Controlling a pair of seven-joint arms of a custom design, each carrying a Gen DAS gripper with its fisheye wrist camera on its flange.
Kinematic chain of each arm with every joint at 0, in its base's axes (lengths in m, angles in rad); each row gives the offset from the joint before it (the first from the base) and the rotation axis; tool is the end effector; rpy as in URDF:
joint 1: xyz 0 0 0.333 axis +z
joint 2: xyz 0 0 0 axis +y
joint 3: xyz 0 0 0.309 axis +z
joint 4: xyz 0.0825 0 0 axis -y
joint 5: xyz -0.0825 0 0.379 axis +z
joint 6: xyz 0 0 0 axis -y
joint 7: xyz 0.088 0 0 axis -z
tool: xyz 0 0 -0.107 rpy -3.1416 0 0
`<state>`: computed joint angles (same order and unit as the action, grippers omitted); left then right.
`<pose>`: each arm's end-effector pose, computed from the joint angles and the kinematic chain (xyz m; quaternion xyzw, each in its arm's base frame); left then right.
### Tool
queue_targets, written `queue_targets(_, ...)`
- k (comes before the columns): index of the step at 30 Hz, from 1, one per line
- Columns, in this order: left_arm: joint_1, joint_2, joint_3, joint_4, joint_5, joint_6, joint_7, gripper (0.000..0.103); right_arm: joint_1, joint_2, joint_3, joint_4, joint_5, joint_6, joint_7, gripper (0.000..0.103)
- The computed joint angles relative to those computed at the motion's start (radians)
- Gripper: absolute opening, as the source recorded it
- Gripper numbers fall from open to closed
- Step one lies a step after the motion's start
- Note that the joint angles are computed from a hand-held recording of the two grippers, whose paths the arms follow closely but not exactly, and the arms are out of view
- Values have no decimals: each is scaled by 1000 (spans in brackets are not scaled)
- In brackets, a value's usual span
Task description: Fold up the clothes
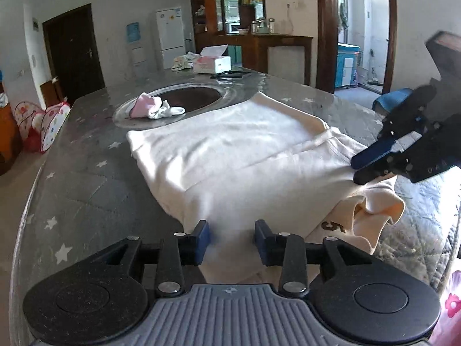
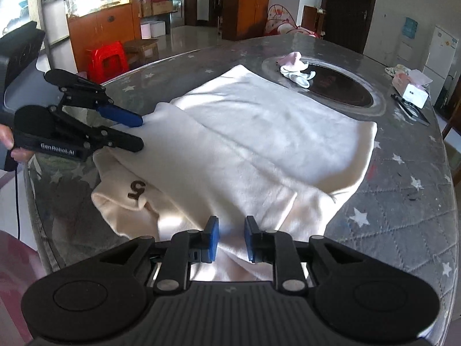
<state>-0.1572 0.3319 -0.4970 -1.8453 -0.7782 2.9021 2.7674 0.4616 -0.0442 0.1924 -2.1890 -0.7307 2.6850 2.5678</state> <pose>0.5677 -0.3428 0.4312 -0.2243 0.8749 -0.4052 0.1415 0.4294 0.3571 0.4549 -0.7372 0.5806 -0.2310 0.2572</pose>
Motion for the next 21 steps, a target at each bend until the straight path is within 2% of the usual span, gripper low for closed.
queue_targets(3,37,-39,-39,-28,-78,-20,101,41,2,-13,5,-4,-15,-6,11,22)
queue_targets(8,61,-132,-53,-96,-250,-99,335,46,6,-11,13,-2,-14,-16,-3,23)
queue_targets(10,47,-162,-43,-128,-283,-99,422,48,8,-11,14,-5,-19,-16,2,23)
queue_targets(14,-7,-189,-19,-181,-314,-29,582,48,8,-32,17,-16,-31,-17,10,27)
queue_targets(18,-59,-171,2,-178,-386,9,704,48,8,-56,28,-25,-29,-38,-13,32)
queue_targets(21,-98,-146,26,-158,-422,27,749,48,9,-71,39,-31,-23,-66,-31,39)
